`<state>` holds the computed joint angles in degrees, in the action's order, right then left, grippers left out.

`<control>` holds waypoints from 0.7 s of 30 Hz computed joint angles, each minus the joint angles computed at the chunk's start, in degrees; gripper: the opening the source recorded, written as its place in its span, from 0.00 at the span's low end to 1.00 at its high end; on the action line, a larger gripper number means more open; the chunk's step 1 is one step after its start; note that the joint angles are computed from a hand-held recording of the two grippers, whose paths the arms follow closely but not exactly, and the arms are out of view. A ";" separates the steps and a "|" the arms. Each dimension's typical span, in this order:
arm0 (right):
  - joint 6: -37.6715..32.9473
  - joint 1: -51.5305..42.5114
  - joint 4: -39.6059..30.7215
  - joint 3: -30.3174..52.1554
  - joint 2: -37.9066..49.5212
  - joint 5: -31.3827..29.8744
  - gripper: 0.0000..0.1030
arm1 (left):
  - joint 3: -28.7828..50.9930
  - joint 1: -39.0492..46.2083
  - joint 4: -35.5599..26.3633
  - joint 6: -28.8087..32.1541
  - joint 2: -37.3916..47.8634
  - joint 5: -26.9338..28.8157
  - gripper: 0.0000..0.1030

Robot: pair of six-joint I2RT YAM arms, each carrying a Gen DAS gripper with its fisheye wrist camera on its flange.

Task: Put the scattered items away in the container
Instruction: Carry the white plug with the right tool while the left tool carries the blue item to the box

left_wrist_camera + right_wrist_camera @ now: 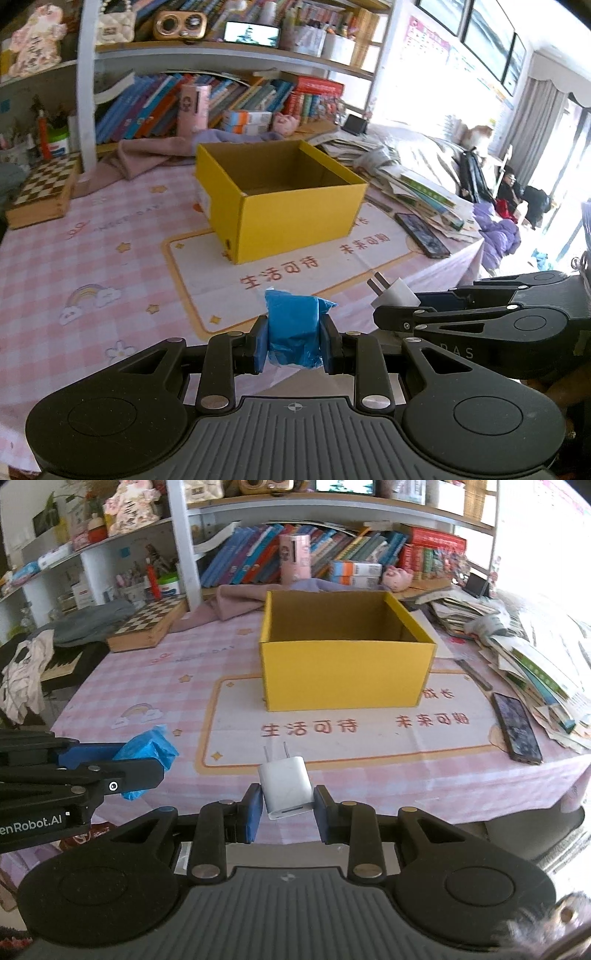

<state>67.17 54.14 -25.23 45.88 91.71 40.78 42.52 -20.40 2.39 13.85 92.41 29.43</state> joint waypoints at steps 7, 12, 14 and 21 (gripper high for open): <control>3.18 -1.28 -1.05 -3.28 -2.87 -0.53 0.27 | 3.43 -3.74 -1.04 0.45 3.40 -0.55 0.26; 1.80 -3.26 0.29 -4.37 -3.84 -0.94 0.27 | 5.56 -4.94 -1.27 0.51 5.30 -1.04 0.26; 0.94 -4.18 1.13 -4.68 -4.01 -1.28 0.27 | 6.46 -5.20 -1.29 0.35 6.14 -1.25 0.25; -3.52 -8.43 4.97 -5.60 -4.19 -3.11 0.27 | 10.32 -5.76 -1.78 0.50 9.37 -1.54 0.25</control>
<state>63.65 45.71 -20.27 40.28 87.53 37.67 52.84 -26.16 0.61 14.35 101.78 27.90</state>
